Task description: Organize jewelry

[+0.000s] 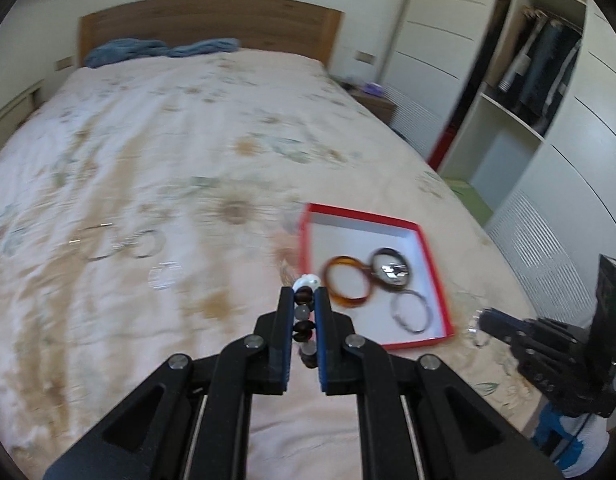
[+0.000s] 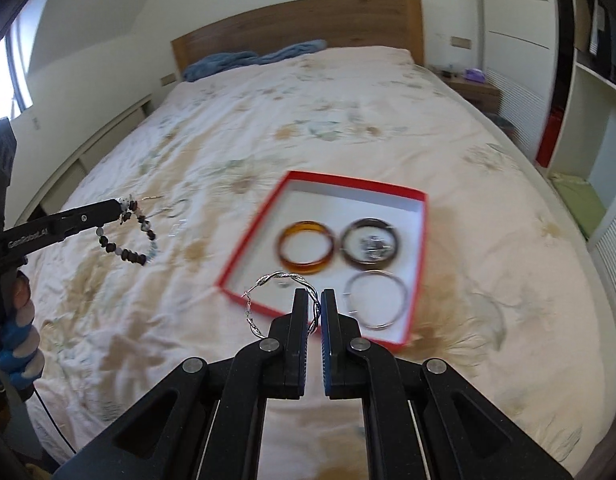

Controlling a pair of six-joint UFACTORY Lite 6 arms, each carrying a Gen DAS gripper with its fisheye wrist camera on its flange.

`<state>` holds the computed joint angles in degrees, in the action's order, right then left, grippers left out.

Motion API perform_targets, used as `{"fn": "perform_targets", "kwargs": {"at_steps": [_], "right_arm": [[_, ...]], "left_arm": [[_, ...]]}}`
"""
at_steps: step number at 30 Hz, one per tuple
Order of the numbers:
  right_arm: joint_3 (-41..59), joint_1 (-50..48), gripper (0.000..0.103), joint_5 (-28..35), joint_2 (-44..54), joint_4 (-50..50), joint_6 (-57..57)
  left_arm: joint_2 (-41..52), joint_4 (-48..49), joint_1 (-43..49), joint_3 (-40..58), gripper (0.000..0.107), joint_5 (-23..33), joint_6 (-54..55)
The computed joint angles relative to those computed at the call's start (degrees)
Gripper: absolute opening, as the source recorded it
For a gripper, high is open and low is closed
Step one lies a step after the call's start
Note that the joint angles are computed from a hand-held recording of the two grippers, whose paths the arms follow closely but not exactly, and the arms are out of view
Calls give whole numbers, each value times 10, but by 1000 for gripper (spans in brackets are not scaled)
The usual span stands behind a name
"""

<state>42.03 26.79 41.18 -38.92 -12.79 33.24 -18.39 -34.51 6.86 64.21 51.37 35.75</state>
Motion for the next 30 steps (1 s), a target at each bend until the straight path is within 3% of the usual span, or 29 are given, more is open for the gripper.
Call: {"fn": "perform_targets", "kwargs": {"at_steps": [6,13,21,30], "right_arm": [[-30,-172,6,-91,71,173,-260],[-25,-236,6,-186,220,299,-446],[-17,-225,6,-237,311,297,-496],[-9,-206,6,-240,346,239,-476]], "left_arm": [[96,50,-185,9,9,-110,-106],[205,65,-274,14,9,-183,-128],[278,67,-297,-3,9,-222,-125],[294,26,-279,-15,10,-212,-81]]}}
